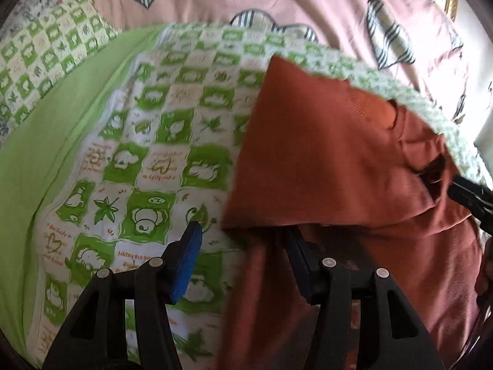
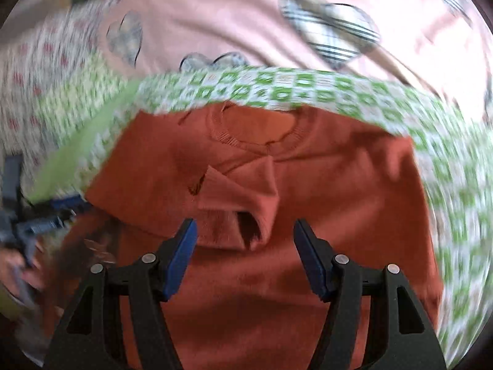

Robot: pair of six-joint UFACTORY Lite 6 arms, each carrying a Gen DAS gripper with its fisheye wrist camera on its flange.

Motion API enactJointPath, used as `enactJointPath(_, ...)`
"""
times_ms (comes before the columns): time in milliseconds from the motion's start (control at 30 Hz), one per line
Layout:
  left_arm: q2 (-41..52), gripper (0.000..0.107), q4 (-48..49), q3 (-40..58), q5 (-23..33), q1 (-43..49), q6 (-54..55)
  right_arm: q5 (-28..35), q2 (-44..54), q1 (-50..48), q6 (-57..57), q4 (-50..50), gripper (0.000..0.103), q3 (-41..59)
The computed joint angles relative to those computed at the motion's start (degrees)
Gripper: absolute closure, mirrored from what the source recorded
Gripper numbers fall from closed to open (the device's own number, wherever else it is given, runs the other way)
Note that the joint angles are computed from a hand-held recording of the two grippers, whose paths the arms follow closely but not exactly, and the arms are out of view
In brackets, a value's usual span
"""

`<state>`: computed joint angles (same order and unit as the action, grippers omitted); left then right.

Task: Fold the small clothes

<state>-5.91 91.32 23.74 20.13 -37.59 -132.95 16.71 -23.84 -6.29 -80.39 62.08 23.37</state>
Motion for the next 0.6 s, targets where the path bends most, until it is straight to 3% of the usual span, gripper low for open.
enactJointPath(100, 3.9, 0.049, 6.6, 1.5, 0.0, 1.7, -6.9, -10.1, 11.3, 8.3, -14.8, 14.3, 0.037, 4.6)
enactJointPath(133, 5.4, 0.049, 7.4, 2.7, 0.6, 2.1, -8.0, -10.8, 13.2, 8.5, -20.7, 20.3, 0.038, 6.0)
enactJointPath(233, 8.8, 0.055, 3.3, 7.3, 3.4, 3.0, -4.3, -5.1, 13.0, 2.1, -24.9, 28.5, 0.089, 7.6)
enactJointPath(267, 9.5, 0.062, 2.7, 8.2, 4.9, 3.1, -4.1, 0.9, 10.5, -3.2, -22.3, 26.8, 0.092, 7.2)
enactJointPath(333, 10.0, 0.063, -1.5, 9.0, 8.3, 2.2, -2.7, 11.5, 4.8, -15.2, -14.6, 24.9, 0.093, 5.9)
enactJointPath(433, 9.8, 0.063, 3.0, 6.6, 6.1, 2.2, -10.1, 24.9, 5.8, -31.7, -12.7, 20.2, 0.093, 6.2)
enactJointPath(600, 8.6, 0.069, -1.1, 5.1, 10.9, -3.1, -9.7, 26.5, 15.6, -38.0, -14.6, 16.8, 0.093, 8.5)
